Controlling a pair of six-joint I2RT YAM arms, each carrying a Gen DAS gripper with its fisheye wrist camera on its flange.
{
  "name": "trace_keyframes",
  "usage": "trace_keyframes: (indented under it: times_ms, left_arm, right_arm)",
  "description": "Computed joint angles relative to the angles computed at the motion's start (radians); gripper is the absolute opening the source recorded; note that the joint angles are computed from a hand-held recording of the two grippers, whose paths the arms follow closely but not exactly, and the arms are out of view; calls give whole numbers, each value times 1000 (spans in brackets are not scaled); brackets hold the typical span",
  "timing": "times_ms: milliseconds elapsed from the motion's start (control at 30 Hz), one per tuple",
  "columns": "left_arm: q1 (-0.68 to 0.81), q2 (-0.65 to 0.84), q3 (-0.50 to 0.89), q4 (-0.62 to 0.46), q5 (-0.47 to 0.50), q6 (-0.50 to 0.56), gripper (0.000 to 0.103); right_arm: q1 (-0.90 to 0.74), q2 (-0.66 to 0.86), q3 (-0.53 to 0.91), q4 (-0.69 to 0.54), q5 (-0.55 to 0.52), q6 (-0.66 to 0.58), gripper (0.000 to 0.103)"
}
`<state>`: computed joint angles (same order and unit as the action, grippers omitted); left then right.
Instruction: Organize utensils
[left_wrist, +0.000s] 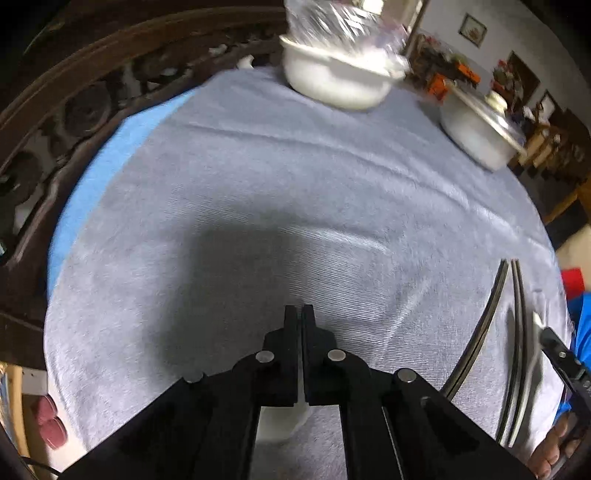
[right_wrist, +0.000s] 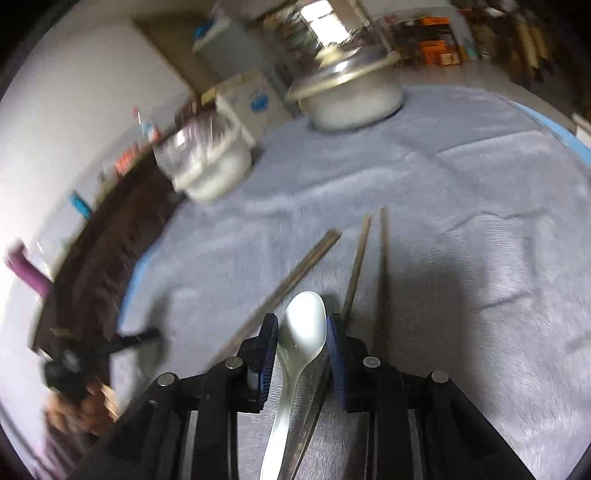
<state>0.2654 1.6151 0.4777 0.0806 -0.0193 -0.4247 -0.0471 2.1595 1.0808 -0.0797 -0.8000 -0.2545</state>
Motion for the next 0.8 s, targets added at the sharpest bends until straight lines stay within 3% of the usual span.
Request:
trace_keyframes:
  times_ms: [133, 267, 367, 433, 467, 500, 533, 633, 800]
  left_arm:
    - [41, -172, -122, 41, 33, -7, 1]
    - [92, -251, -148, 2, 80, 26, 1]
    - [110, -342, -176, -70, 96, 101, 1]
    - [101, -439, -206, -133, 91, 169, 7]
    - [92, -465, -213, -155, 91, 217, 25]
    - [74, -495, -218, -180, 80, 247, 48]
    - [42, -526, -233, -190, 41, 282, 56]
    - [-87, -564, -273, -180, -105, 393, 58]
    - [-66, -392, -253, -123, -68, 582, 55]
  right_arm:
    - [-106, -28, -61, 78, -133, 72, 29]
    - [-196, -55, -123, 127, -212, 117, 29]
    - [-253, -64, -141, 98, -251, 94, 29]
    - [-278, -66, -140, 55, -269, 69, 29]
    - [-294, -62, -138, 32, -279, 54, 29]
    - [-308, -54, -137, 12, -284, 32, 29]
    - [-317, -48, -133, -7, -285, 19, 29]
    - [-341, -43, -130, -60, -285, -32, 29]
    - [-360, -51, -144, -93, -283, -72, 29]
